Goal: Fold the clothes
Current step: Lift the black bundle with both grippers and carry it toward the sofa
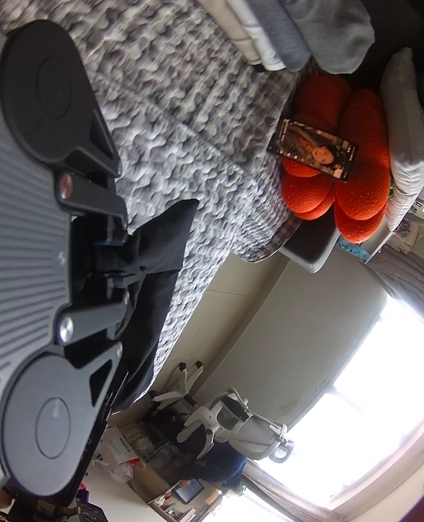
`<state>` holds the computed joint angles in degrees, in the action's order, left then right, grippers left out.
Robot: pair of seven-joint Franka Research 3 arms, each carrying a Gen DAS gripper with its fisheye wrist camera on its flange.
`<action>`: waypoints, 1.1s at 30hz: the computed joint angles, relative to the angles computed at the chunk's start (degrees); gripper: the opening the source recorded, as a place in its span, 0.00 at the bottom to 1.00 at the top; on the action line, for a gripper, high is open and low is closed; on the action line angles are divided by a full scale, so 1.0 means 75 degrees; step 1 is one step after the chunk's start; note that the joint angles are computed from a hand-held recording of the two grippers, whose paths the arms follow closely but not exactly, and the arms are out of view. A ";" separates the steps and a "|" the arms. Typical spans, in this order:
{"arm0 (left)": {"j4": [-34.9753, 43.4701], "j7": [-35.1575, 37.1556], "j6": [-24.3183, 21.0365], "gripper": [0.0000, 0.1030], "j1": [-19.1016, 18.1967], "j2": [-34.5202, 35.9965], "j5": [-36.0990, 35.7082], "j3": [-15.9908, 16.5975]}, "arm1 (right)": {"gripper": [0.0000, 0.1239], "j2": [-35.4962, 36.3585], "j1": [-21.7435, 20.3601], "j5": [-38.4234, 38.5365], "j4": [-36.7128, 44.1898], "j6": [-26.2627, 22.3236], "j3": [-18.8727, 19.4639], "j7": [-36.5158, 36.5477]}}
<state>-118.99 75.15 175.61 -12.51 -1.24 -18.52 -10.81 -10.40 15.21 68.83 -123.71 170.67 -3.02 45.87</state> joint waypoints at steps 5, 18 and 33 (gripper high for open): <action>0.0209 -0.0732 -0.0183 0.13 0.0239 0.0012 0.1069 0.0072 | 0.21 0.0391 -0.0060 -0.0517 0.0508 -0.0086 0.0146 0.0446; 0.1049 -0.2671 -0.0955 0.13 0.0870 0.0222 0.3935 0.0287 | 0.21 0.1826 -0.0348 -0.0408 0.2443 -0.0544 0.0697 0.0389; 0.1555 -0.2703 -0.1182 0.13 0.1126 0.0597 0.4290 0.0371 | 0.21 0.2728 -0.0695 -0.1375 0.3476 -0.0810 0.1203 0.1156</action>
